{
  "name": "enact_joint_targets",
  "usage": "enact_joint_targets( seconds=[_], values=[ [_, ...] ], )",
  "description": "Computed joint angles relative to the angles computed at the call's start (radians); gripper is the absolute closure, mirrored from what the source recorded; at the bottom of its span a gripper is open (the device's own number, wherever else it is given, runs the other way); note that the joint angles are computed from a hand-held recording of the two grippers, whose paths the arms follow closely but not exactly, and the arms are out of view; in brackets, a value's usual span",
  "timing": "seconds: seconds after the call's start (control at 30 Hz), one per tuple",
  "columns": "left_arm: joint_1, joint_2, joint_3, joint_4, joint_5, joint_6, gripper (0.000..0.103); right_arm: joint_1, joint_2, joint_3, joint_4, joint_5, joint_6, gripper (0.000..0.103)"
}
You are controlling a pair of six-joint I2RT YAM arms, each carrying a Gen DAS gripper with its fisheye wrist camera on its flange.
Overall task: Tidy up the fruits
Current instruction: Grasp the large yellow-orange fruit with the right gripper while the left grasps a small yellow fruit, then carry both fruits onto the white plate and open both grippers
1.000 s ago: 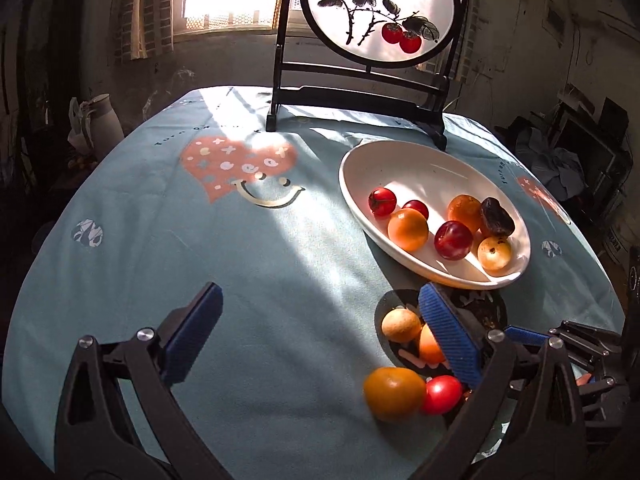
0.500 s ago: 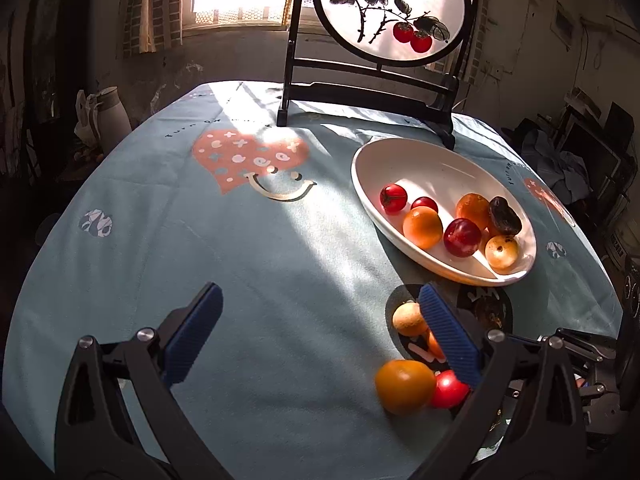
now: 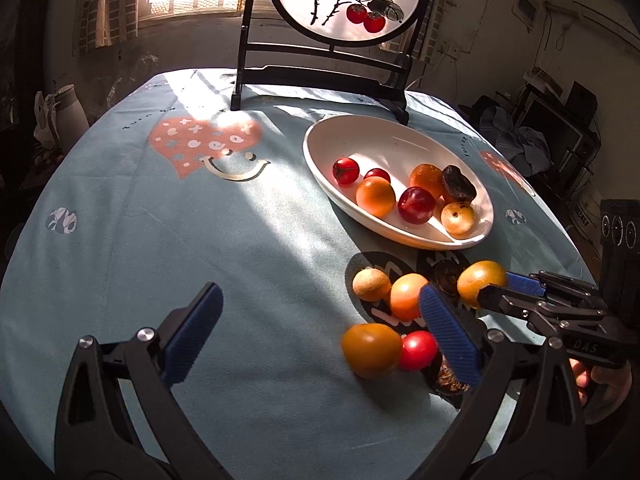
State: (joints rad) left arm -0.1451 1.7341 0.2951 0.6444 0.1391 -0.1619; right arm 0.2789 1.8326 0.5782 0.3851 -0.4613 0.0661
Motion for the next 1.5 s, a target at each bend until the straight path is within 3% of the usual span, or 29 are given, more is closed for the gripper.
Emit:
enact_joint_targets(
  seconds=[0.07,0.17,0.23,0.33,0.4,0.43,0.77,0.87,1.23,1.37,1.5],
  values=[
    [-0.017,-0.02,-0.013,-0.023,0.065,0.088,0.003,-0.003,-0.001,-0.001,-0.001,-0.001,-0.001,0.065],
    [-0.084,-0.083,-0.1,0.057,0.017,0.2,0.004,-0.005,-0.007,-0.007,0.002,-0.008,0.001,0.065],
    [-0.096,-0.086,-0.126,0.078,0.016,0.245,0.01,-0.007,-0.011,-0.011,0.004,-0.009,-0.001,0.065],
    [-0.081,-0.025,-0.103,0.059,0.029,0.279,0.027,-0.006,-0.012,-0.012,0.0,-0.009,-0.002,0.065],
    [-0.075,0.035,-0.065,0.03,0.028,0.282,0.044,-0.008,-0.012,-0.013,0.002,-0.008,-0.001,0.065],
    [-0.071,0.066,-0.045,0.018,0.03,0.284,0.047,-0.008,-0.012,-0.013,0.003,-0.006,-0.002,0.065],
    [-0.126,0.165,0.015,0.035,-0.016,0.289,0.052,-0.005,-0.012,-0.013,-0.001,0.001,-0.008,0.065],
    [-0.116,0.168,0.017,0.044,0.003,0.287,0.058,-0.003,-0.018,-0.018,0.003,0.001,-0.011,0.065],
    [-0.117,0.167,0.015,0.037,-0.005,0.272,0.062,0.002,-0.023,-0.023,0.011,0.009,-0.011,0.065],
    [-0.135,0.137,-0.003,0.057,-0.064,0.229,0.062,0.002,-0.023,-0.023,0.011,0.008,-0.011,0.065],
    [-0.132,0.059,-0.019,0.062,-0.057,0.15,0.062,0.005,-0.025,-0.029,0.027,0.007,-0.016,0.065]
  ],
)
